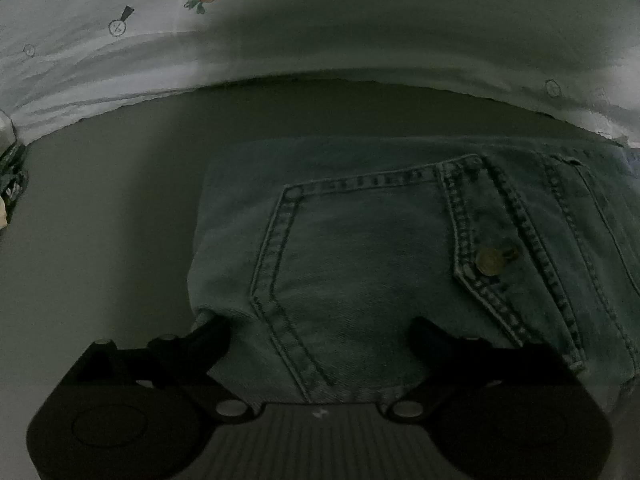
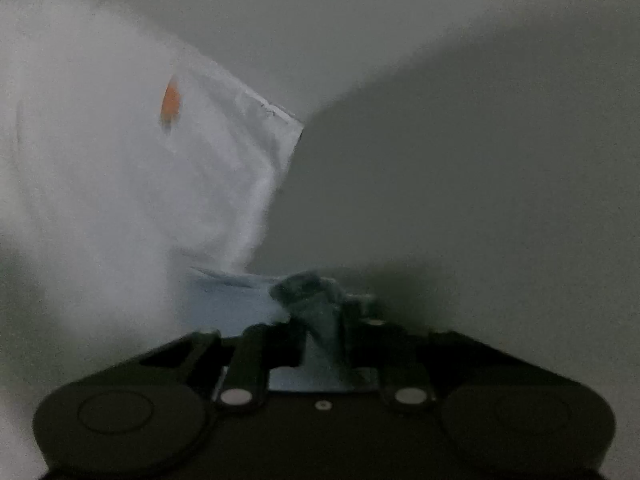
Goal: Fold clothes
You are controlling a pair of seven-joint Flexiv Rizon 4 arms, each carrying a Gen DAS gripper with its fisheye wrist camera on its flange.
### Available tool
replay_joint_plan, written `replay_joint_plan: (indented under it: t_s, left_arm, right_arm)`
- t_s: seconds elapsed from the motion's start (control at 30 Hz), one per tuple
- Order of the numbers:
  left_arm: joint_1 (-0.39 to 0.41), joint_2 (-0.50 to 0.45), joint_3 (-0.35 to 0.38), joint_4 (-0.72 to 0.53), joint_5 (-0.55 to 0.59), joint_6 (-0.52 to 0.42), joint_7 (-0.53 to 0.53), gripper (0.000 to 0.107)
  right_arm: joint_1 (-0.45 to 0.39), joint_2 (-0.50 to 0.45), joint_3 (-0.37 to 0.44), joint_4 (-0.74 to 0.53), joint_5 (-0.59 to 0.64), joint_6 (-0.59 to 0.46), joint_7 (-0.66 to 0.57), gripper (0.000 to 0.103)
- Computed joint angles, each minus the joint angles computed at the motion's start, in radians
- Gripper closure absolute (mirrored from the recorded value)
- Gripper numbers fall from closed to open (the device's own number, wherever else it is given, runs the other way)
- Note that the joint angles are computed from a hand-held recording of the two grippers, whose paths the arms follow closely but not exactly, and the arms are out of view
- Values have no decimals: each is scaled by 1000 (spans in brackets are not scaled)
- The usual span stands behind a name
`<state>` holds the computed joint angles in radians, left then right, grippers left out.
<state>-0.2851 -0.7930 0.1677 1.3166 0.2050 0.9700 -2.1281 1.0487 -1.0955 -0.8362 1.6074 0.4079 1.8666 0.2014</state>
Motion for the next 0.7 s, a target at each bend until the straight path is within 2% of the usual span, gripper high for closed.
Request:
replay_joint_plan:
  t_s: [0.07,0.1,0.13,0.2,0.33,0.5,0.6,0.7]
  left_arm:
    - [7,-2,-4,3,-7,6,-4,9]
    - [8,-3,-5,2,-11,6,-5,9]
    - [9,-5,-5,0,-14,4,-7,9]
    - [9,-6,-8,-4,-19,0,-6,9]
    - [28,-11,-24,-1,-40,10,10,9]
    - [36,-3,-29,31,-65,52,9,8]
    - [52,20,-49,67,-102,77,11,9]
    - [131,81,-147,214,-197,254,62,10]
  right_arm:
    - [-28,-73,51,-82,209,176,157,86]
    - [-15,-125,41,-144,349,222,216,86]
    - [11,-159,8,-183,448,224,229,87]
    - [69,-228,-79,-270,687,208,215,87]
    - [103,-241,-138,-423,913,209,64,87]
    - [90,-208,-100,-621,986,250,-71,86]
    - [88,-189,-69,-704,973,255,-111,86]
    - [88,-183,-40,-777,924,231,-120,86]
